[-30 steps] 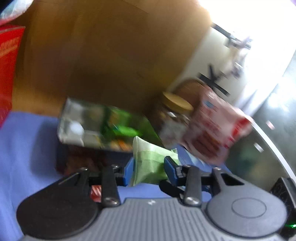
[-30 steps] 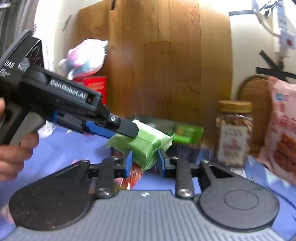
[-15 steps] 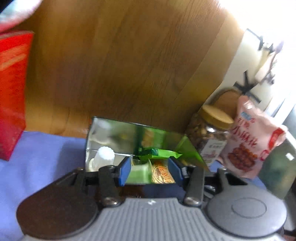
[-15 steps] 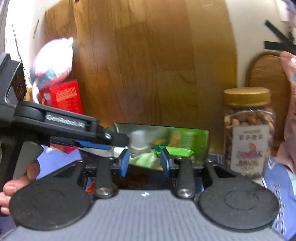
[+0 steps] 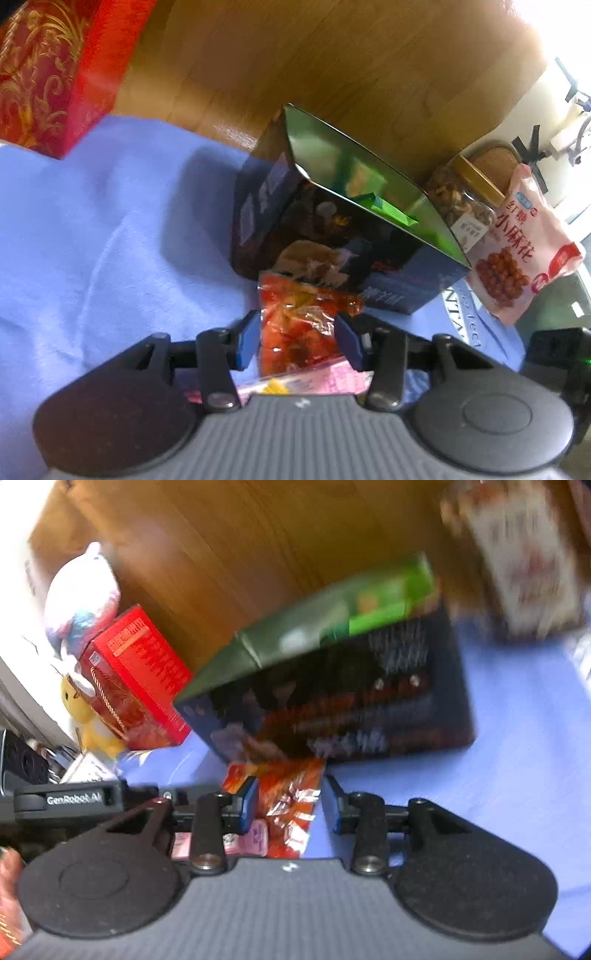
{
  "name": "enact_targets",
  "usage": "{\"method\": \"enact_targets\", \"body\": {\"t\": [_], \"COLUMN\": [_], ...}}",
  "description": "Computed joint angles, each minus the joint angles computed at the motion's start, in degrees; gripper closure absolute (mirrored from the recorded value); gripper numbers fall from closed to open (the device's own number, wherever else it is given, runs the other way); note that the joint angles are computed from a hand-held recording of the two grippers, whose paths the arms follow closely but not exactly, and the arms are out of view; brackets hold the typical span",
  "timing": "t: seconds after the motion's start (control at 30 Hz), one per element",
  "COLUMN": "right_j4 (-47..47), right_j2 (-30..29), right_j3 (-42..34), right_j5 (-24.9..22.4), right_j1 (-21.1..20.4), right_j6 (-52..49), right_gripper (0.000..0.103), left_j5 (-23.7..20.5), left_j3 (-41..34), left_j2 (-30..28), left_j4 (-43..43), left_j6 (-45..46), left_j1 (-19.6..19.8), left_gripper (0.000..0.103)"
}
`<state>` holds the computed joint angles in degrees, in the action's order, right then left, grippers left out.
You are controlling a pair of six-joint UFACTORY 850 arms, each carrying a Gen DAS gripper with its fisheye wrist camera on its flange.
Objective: Organize snacks
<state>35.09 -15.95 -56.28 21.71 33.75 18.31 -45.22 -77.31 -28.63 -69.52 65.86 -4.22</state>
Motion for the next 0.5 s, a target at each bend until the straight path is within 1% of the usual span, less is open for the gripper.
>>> {"method": "enact_targets", "body": {"t": [0.03,0.07,0.13,0.2,0.23,0.37,0.5], "right_j4": [1.44,4.27,5.01,4.04,5.27,21.37,34.10], "right_j2": [0.44,0.73,2.46,4.61,5.64,10.61,15.54], "right_j3": [0.12,-0.06,1.90,4.79,6.09,10.92,15.37], "right_j5": [-0.67,-1.48,-1.04,0.47,1.45,6.09,10.84], "right_j1": [0.26,0.63,1.47,2.36,2.93,6.83,10.29], "right_j6": [-1.51,-4.78,-5.25,-2.43,-3.14,-16.28,-25.56], "right_gripper": [0.067,0.074,0.075,0.078,0.079,0.080,0.080], "left_j5": [-0.58,-1.14,-1.31,-1.57,-1.98,-5.39,-6.30], "left_j3": [0.24,0.96,3.43,5.90,6.88,8.85,11.59], "left_j2": [0.21,0.68,2.34,4.14,4.78,6.43,8.66], "left_j4": [0.49,0.60,0.43,-0.03,-0.15,1.49,2.34], "left_j6": [0.02,1.02,4.34,7.23,8.21,9.31,10.78], "left_j1": [-0.12,-0.24,-0.78,-1.53,-1.87,-3.54,-6.76], "left_gripper": [0.060,0.062,0.064,0.064,0.064,0.064,0.064]}}
